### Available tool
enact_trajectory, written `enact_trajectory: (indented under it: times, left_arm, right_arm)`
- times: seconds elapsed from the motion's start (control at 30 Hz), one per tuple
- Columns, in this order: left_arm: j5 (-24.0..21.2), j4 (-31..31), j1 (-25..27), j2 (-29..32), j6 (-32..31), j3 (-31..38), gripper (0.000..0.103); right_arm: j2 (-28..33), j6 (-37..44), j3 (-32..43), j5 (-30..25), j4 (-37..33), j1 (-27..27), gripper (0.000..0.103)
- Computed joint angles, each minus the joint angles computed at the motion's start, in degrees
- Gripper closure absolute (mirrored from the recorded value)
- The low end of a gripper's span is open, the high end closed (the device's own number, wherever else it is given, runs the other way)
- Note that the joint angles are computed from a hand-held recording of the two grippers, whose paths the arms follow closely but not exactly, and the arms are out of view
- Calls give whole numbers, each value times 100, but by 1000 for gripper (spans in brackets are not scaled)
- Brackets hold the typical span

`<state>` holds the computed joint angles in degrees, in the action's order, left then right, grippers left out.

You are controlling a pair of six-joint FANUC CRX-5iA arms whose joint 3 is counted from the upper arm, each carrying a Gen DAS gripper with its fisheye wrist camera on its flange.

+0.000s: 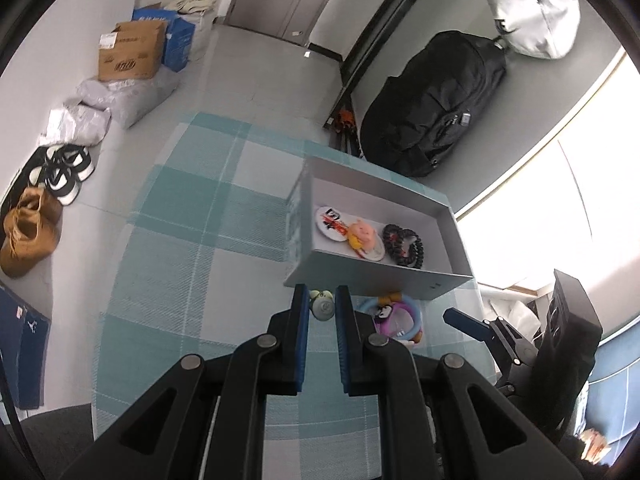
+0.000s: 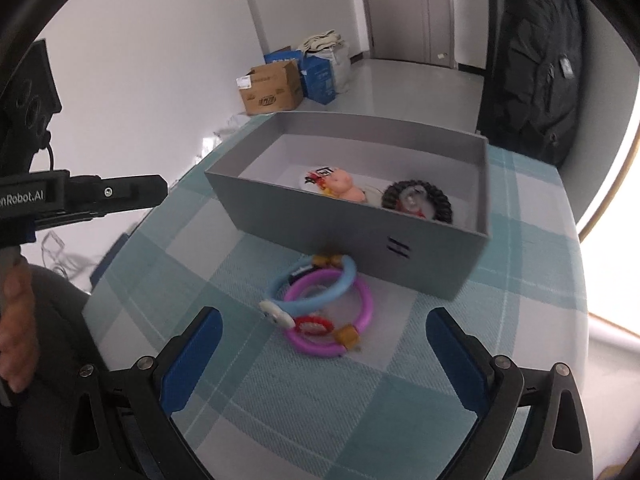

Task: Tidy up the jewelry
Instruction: 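Grasp the blue ring with the white character using the right tool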

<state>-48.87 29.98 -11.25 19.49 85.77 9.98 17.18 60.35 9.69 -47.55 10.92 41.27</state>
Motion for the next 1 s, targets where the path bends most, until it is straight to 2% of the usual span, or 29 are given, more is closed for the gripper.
enact_trajectory:
  times: [0.07, 0.13, 0.2, 0.27, 0.37, 0.63, 0.83, 1.0]
  left_arm:
    - [-41, 119, 55, 22, 0, -40, 94]
    - [-66, 303, 97, 35, -40, -92, 94]
    - [-45, 532, 129, 42, -157, -158, 94]
    - [-18, 590, 131, 46, -210, -149, 94]
    - [-28, 619, 132, 62, -263, -128, 94]
    - [-108, 666, 145, 72, -288, -106, 94]
    - [-159, 624, 141, 91, -219, -69, 94]
    - [-136, 579, 122, 83, -195, -67, 94]
  right_arm:
    - [85, -45, 38, -29, 160, 49, 4]
    - [207, -87, 131, -162, 311, 97, 13]
    - [311, 27, 244, -248, 299, 114, 18]
    - [384, -40, 261, -358, 501, 175, 18]
    - [494, -40, 324, -526, 725, 240, 25]
    - [609, -150, 253, -579, 1248, 358, 33]
    - [514, -199, 126, -439, 1259, 359, 45]
    - [525, -125, 220, -360, 1051, 311, 47]
